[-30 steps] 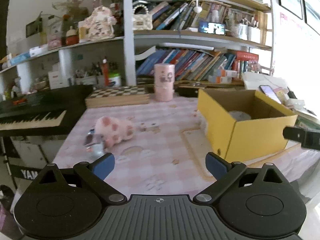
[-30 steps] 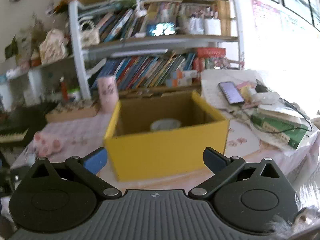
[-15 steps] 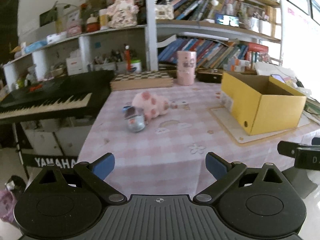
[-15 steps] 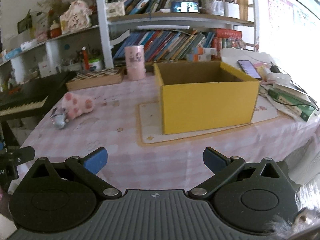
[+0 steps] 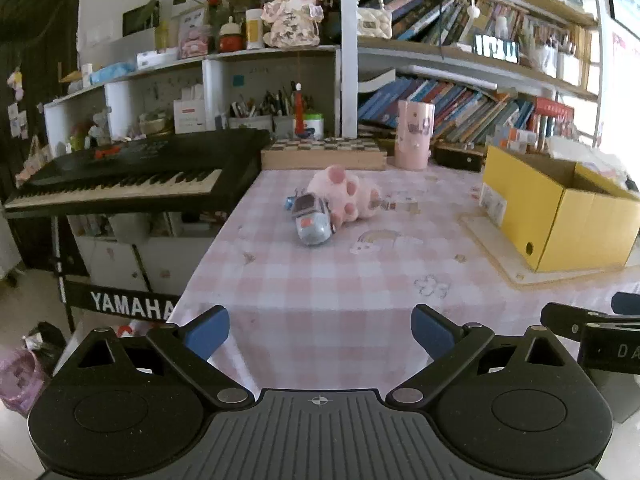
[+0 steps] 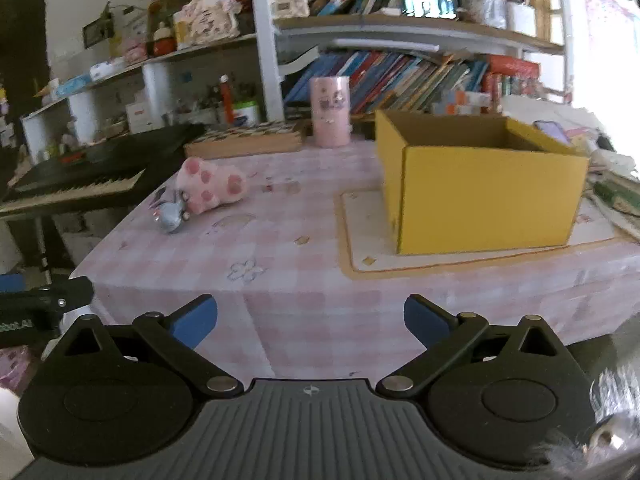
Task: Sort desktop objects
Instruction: 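Withdraw both tools from the box back toward the toys, then approach the grey toy car with the left tool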
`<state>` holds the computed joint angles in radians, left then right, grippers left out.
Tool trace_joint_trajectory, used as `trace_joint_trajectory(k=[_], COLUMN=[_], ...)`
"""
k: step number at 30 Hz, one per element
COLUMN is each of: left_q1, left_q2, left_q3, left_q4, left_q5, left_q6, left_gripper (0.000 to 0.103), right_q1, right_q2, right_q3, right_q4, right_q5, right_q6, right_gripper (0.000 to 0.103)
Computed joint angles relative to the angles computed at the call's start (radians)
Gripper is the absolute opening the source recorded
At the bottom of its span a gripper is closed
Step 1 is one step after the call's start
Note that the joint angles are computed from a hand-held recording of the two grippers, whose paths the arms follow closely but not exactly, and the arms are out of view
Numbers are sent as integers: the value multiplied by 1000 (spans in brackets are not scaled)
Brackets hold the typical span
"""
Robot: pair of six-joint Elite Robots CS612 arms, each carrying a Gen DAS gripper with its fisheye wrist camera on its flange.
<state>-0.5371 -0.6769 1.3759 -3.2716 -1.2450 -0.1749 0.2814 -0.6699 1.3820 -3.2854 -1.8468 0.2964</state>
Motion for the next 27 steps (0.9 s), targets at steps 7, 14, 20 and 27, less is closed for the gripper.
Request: trace_joint_trajectory(k=[7,14,20,27], left_q1=[-6,-5,4,17], left_q2=[33,66,104,157], left_q3=[-25,-72,-138,-239], left_q4=[-6,-31,-11,41], left_q5=[29,48,65,79], left_q6=[-29,-16,-9,-4], left_gripper=[99,99,99,99], right_q1=[-15,-29,-39,-46], right_q2=[36,65,110,174], right_q3=[-23,-65,-145,-272], right_q4=[-42,-62,-65,-53], right_q5=[47,100,127,152], right_q6=[-51,-118,-164,-200], right_gripper=[101,100,99,98])
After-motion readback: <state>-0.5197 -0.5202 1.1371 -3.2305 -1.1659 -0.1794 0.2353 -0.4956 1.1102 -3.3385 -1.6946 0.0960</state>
